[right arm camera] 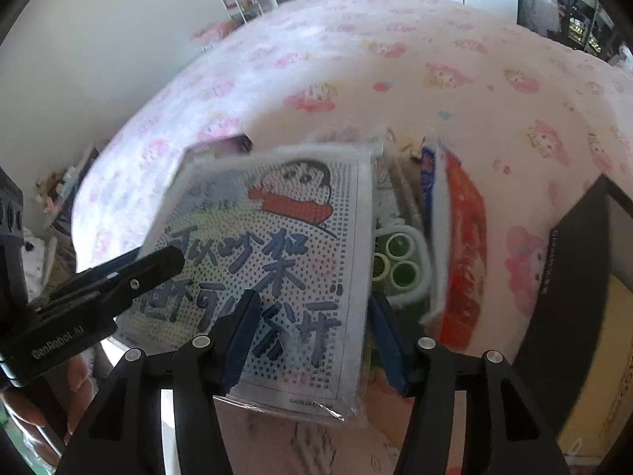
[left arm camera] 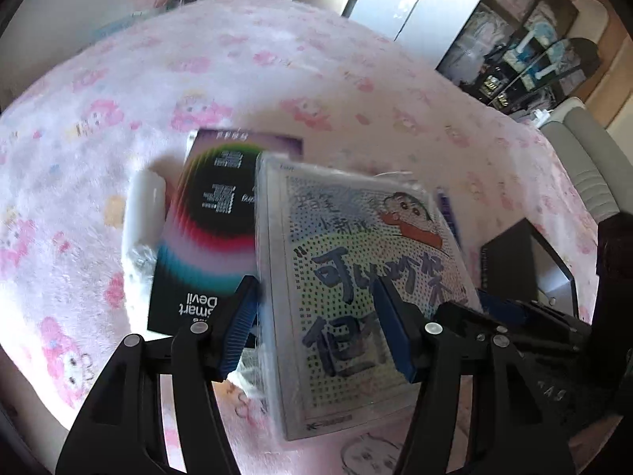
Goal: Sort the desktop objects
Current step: 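Grasp the clear Shin-chan bead-art kit bag with the right gripper and lift it, then carry the Shin-chan kit bag over the open white box with the right gripper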
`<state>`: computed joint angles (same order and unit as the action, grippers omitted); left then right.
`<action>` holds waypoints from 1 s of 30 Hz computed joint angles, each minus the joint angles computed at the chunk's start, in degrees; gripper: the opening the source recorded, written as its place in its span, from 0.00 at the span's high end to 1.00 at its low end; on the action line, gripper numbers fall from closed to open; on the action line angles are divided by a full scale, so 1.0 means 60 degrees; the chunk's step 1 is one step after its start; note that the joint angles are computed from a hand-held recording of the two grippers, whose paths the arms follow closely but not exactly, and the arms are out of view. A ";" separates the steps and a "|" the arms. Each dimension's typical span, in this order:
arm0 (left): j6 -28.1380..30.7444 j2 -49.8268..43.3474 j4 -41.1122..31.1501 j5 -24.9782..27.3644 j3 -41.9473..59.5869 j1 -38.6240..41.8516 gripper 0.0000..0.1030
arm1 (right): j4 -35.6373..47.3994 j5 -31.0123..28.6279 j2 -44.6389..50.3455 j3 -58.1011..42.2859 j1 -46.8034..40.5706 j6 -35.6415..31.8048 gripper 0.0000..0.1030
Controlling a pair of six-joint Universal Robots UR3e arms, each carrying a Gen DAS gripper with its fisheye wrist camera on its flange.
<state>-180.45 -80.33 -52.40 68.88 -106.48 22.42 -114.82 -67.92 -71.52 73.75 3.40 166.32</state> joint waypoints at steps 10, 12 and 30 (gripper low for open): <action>-0.0355 0.0816 -0.0902 0.0060 0.0887 -0.1158 0.41 | 0.0515 0.0758 -0.2761 0.1537 -0.1491 -0.0628 0.49; -0.0550 0.0806 -0.0903 0.0139 0.1017 -0.1591 0.41 | 0.0717 0.0974 -0.3328 0.1928 -0.2036 -0.0878 0.49; -0.2563 -0.4647 -0.0777 0.1638 0.6787 -0.7077 0.41 | 0.3997 0.2537 -0.5998 0.3334 -0.8720 -0.4629 0.49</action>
